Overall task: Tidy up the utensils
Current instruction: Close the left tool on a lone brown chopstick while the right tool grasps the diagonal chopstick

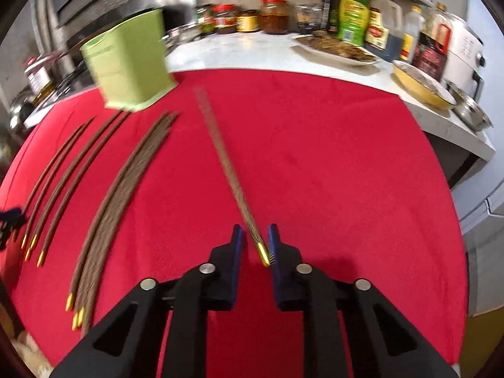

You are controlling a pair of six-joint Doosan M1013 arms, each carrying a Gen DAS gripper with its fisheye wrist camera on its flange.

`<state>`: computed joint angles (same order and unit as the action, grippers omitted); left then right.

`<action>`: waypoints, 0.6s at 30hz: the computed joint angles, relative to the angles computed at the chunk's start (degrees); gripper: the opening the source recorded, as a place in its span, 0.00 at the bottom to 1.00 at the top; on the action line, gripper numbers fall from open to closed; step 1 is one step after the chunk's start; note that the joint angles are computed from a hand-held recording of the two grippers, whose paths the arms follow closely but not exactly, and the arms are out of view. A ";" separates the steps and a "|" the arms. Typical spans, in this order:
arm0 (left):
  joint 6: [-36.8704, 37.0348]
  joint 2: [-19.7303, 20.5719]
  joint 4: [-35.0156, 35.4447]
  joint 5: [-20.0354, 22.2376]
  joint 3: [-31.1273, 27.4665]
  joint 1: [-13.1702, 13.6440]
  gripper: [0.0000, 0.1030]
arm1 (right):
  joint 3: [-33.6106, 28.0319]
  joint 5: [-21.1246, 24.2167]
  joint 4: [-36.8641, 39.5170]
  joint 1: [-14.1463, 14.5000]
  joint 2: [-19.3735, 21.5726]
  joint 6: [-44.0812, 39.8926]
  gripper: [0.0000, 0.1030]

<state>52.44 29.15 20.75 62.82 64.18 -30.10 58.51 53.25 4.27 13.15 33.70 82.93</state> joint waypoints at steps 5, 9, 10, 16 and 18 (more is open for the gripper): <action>0.07 -1.50 -0.79 -1.38 2.22 -0.20 0.35 | 5.43 -4.96 -2.69 1.43 -2.96 3.19 0.22; 0.94 -2.52 0.17 -2.86 4.07 -0.81 0.34 | 7.07 -8.40 -1.62 1.26 -3.51 4.59 0.25; 0.78 -2.56 0.68 -3.02 4.23 -0.96 0.34 | 7.16 -9.02 -1.03 1.20 -3.45 4.41 0.26; -0.04 -1.81 0.97 -0.11 2.67 -1.02 0.30 | 4.77 -6.55 -1.53 1.28 -2.23 4.88 0.27; -0.20 -1.41 0.40 2.95 1.51 -1.13 0.30 | 3.83 -5.27 -2.83 1.58 -1.83 5.04 0.27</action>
